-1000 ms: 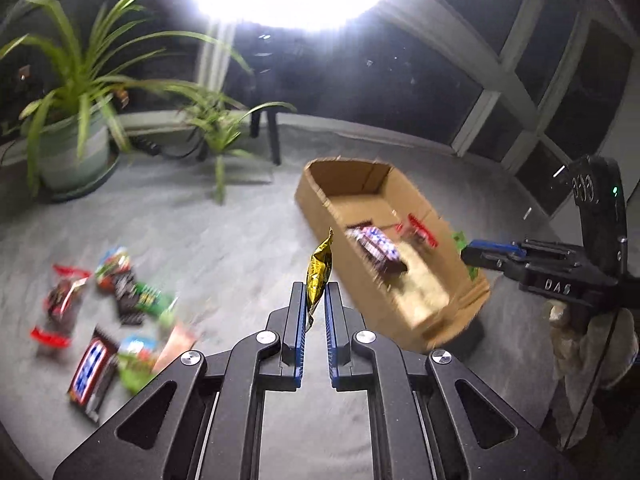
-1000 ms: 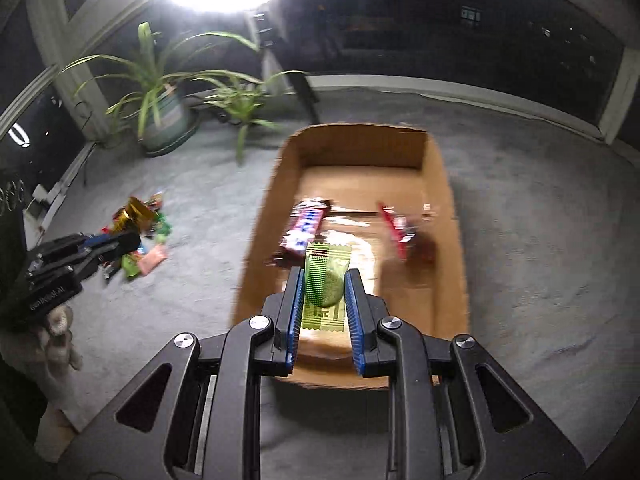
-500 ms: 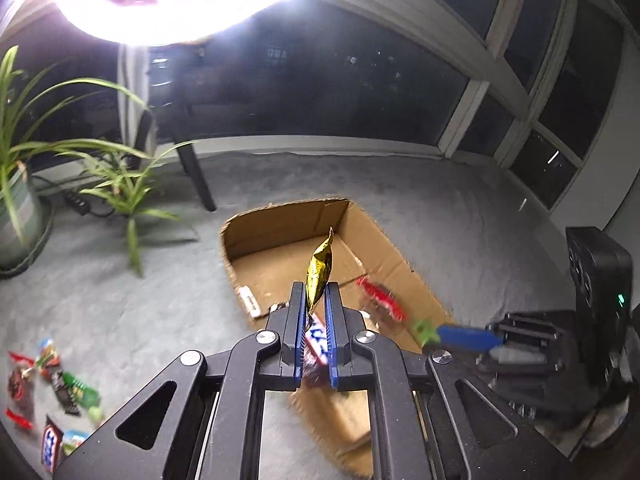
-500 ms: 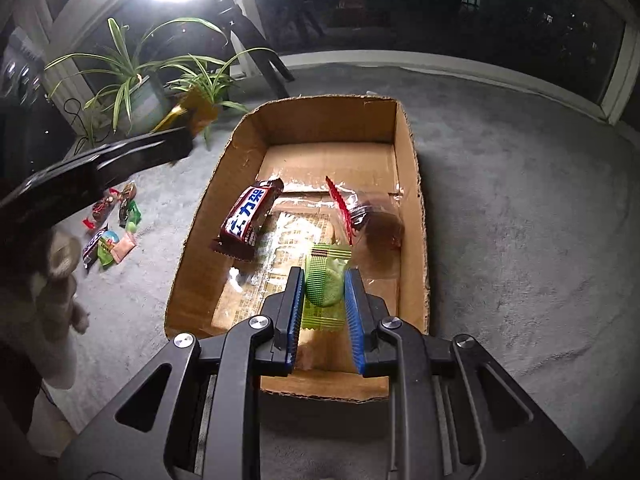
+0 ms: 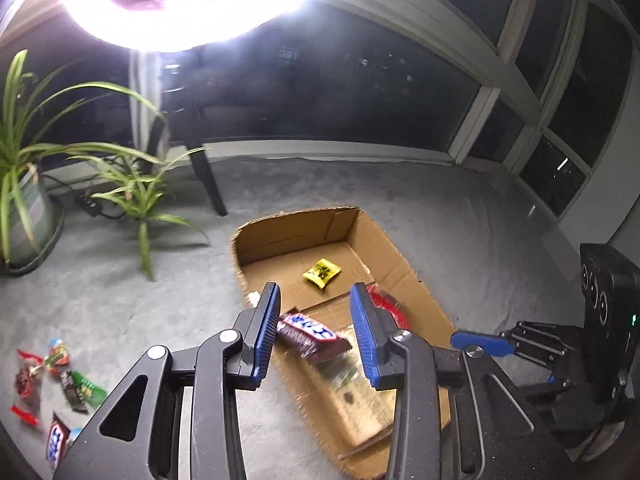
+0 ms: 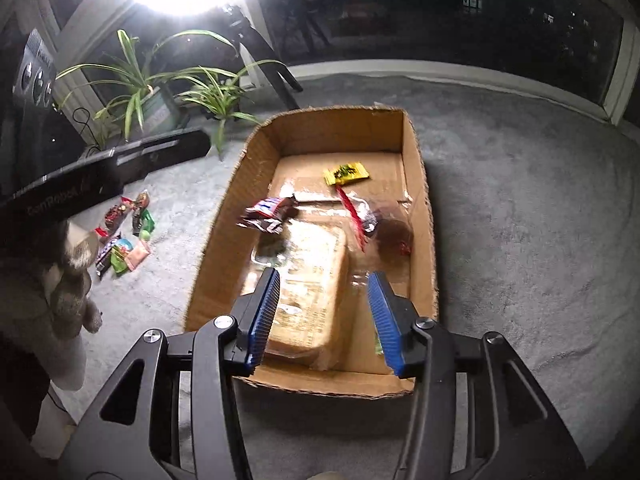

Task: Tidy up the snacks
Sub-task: 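Move both grippers back over the snack pile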

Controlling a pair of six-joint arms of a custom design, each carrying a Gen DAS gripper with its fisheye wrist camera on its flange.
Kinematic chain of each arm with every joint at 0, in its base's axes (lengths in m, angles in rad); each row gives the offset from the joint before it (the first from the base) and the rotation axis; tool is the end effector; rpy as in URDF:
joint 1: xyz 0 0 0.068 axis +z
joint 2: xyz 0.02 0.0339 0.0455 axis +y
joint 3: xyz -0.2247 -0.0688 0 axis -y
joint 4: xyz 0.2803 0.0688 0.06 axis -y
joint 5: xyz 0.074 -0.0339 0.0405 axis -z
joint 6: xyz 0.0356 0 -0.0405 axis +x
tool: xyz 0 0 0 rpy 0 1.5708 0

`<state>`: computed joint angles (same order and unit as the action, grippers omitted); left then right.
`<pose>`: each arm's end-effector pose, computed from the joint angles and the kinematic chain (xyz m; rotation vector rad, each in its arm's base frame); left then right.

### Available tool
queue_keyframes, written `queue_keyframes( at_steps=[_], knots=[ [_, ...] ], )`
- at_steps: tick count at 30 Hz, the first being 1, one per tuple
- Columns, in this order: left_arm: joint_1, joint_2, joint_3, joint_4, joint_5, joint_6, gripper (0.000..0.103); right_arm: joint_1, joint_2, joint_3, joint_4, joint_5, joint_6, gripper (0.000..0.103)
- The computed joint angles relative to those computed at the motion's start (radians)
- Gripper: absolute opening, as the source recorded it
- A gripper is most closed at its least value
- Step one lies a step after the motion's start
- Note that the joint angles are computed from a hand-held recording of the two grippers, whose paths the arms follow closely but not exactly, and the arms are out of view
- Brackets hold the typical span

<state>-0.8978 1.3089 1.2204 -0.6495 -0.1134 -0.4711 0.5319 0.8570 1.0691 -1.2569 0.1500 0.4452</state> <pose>0.2071 -0.2534 0.2919 0.4437 2.3290 -0.5585 0.1657 0.0913 0.3066 -0.0602 2.6042 0.1563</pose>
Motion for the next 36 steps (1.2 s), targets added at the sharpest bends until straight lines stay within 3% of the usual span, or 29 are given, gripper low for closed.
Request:
queue_keyframes(
  at_steps=[7,15,25,31,36],
  knots=[
    [0.017,-0.203,-0.144,-0.055,-0.011,-0.004,0.035,0.127,0.056,0.046,0.031,0.044,0.108,0.048],
    [0.157,-0.524,-0.330,-0.212,0.046,0.075,0.035,0.280,0.211,0.131,0.087,0.072,0.210,0.048],
    [0.651,-0.893,-0.539,-0.495,0.276,0.343,0.034,0.379,0.574,0.332,0.202,-0.005,0.234,0.048],
    [0.973,-0.909,-0.558,-0.561,0.435,0.547,0.034,0.376,0.799,0.454,0.253,-0.099,0.280,0.048],
    [1.141,-0.874,-0.549,-0.576,0.523,0.668,0.034,0.361,0.952,0.556,0.249,-0.147,0.347,0.048]
  ],
)
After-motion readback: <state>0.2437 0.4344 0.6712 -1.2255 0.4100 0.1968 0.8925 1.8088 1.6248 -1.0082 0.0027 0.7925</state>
